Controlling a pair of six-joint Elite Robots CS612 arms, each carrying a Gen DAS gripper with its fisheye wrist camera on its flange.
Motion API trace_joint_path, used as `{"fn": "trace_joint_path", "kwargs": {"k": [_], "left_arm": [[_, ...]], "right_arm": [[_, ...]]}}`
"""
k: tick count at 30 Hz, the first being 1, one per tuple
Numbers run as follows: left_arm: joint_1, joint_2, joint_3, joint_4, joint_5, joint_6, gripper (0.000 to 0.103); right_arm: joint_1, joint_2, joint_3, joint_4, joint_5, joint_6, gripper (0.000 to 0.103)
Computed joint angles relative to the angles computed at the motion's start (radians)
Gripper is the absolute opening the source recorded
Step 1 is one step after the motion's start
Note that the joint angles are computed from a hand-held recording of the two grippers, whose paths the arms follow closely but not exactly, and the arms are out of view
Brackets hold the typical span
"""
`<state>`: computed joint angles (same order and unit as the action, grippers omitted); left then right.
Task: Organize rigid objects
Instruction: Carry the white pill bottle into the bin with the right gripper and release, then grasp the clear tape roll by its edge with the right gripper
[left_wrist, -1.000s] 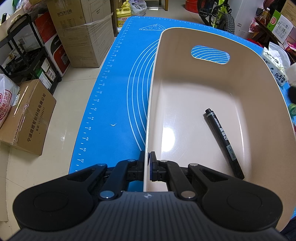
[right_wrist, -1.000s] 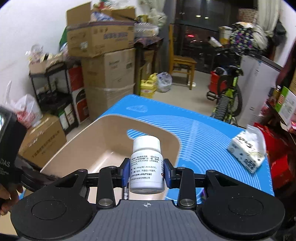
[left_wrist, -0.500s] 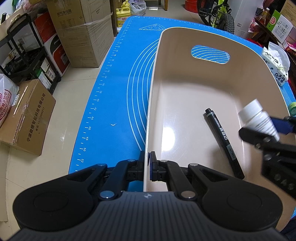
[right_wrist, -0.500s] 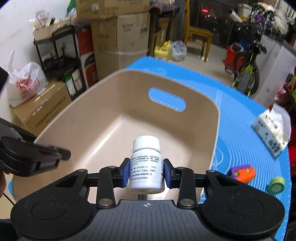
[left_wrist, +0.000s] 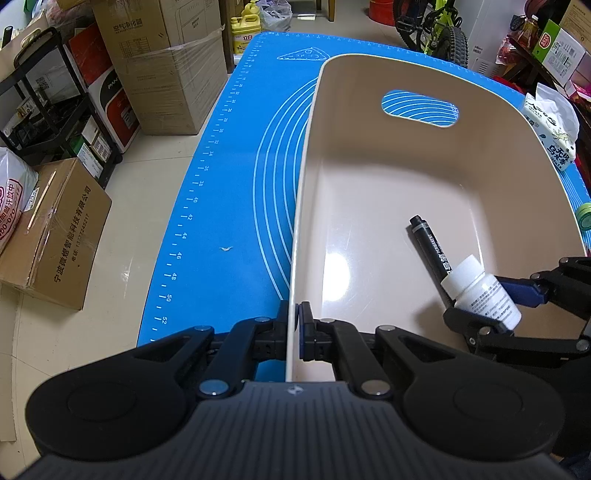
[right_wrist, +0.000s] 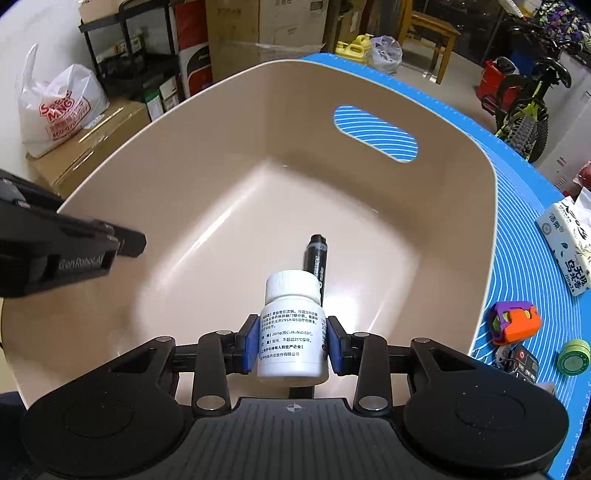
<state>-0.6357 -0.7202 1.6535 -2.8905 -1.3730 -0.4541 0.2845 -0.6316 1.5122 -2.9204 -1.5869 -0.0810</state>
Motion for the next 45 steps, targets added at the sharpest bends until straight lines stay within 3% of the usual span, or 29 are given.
{"fn": "trace_joint_path", "kwargs": {"k": [6,10,13,20,28,36,45], "left_arm": [[0.0,0.0,0.0,0.0,0.0,0.001,0.005],[0.001,0.0,0.0,0.0,0.0,0.001,0.005],[0.001,0.0,0.001,-0.002,0.0,0.001,0.005],[0.0,0.0,0.0,-0.001,0.0,0.0,0.005],[0.0,0.0,0.0,-0.001,0.0,0.0,0.005],[0.0,0.0,0.0,-0.001,0.0,0.0,0.005],[0.001,0.0,0.0,-0.002,-0.001,0.0,0.005]], "right_arm": [[-0.01,-0.005,0.018,-0.039,0.04,0.014,0.053],[-0.012,-0.017,0.044,-0.116,0.026,0.012,0.054],[-0.018,-0.033,0.071,-0.183,0.024,0.025,0.061],[-0.054,-0.076,0.152,-0.353,0.04,0.07,0.062],[-0.108,-0.103,0.224,-0.488,-0.031,0.105,0.063],[-0.176,-0.096,0.271,-0.495,-0.076,0.156,0.063],[-0.217,-0.059,0.302,-0.484,-0.013,0.223,0.049]]}}
